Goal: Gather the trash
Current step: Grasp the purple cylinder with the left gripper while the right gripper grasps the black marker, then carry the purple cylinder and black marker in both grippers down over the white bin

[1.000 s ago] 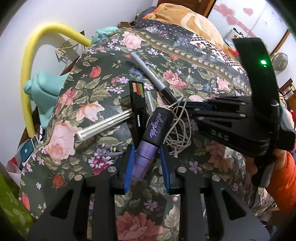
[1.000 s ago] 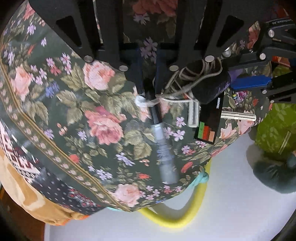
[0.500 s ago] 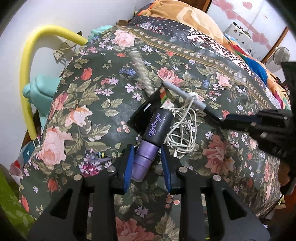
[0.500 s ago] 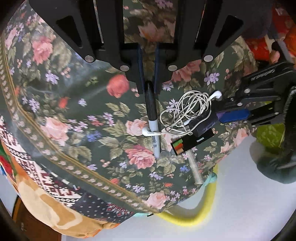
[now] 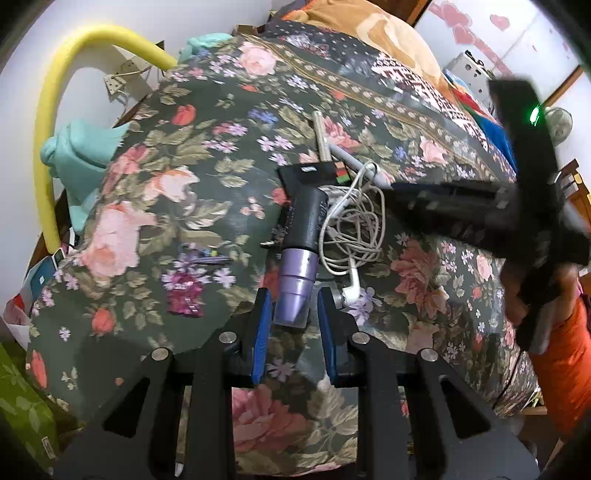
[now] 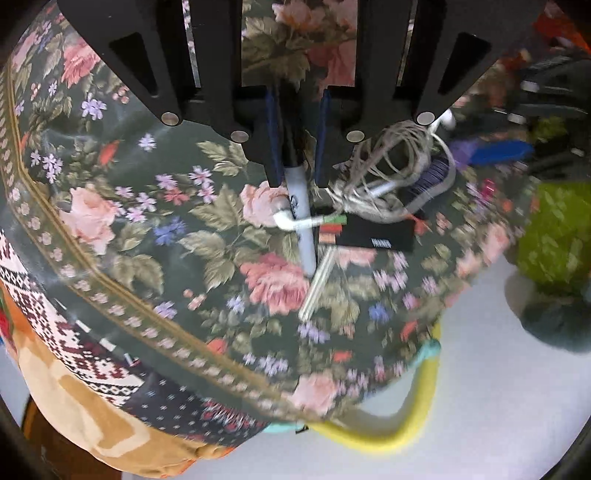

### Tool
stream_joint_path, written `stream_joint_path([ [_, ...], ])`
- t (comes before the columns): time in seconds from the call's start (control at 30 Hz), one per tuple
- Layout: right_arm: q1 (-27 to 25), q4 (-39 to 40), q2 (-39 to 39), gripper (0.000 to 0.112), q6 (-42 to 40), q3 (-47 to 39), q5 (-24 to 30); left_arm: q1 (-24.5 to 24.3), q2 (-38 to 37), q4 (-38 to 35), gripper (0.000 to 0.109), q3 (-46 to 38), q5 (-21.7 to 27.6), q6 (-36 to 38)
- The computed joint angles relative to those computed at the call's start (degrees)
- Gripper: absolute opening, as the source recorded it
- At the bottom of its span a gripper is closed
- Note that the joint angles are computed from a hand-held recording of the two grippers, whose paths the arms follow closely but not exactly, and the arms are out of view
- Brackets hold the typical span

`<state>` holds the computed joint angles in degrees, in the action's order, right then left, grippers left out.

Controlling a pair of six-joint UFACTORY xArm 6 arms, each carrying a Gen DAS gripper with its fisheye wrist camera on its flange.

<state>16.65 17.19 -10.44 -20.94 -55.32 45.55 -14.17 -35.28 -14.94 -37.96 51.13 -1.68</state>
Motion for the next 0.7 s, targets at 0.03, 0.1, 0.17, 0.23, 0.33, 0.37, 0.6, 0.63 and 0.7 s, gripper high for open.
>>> stream_joint_path([
  [0.03, 0.6, -0.7, -1.1, 0.016, 0.1, 1.9, -2.7, 0.3, -0.1, 0.0, 0.024, 0.0, 0.1, 0.3],
  [0.1, 1.5, -2.6, -2.8, 0.016, 0.7, 4.5, -6.1, 0.8, 0.3, -0.2, 0.024, -0.2, 0.2, 0.9],
  [0.17, 1.6, -2.4, -3.9, 0.016, 0.7, 5.9, -7.2, 0.7, 1.5, 0.2, 0.024, -0.6, -0.1, 1.2],
  [0.23, 0.6, 0.5, -5.2, 0.014, -1.0, 6.6, -6.0, 0.2, 2.9, 0.9, 0.024, -1.1, -0.6, 1.0],
  [0.33, -1.0, 3.9, -7.7, 0.014, -2.3, 8.0, -3.8, -0.6, 5.1, 0.9, 0.024, -2.1, -1.4, 1.1],
  [0.37, -1.5, 4.3, -8.7, 0.014, -2.2, 8.6, -3.3, -0.9, 5.8, 0.5, 0.024, -2.4, -1.5, 1.7],
  [0.6, -4.9, 5.3, -15.7, 0.014, -0.2, 13.1, -0.7, -3.0, 8.9, 3.6, 0.025, -4.1, -3.6, 0.7],
  [0.63, -5.3, 5.1, -16.3, 0.014, 0.6, 13.6, -0.4, -3.3, 9.1, 4.2, 0.025, -4.1, -4.0, 0.1],
  [0.7, -6.1, 5.7, -16.8, 0.014, 1.2, 14.1, -0.2, -4.0, 9.5, 5.8, 0.025, -4.3, -4.4, -1.4],
])
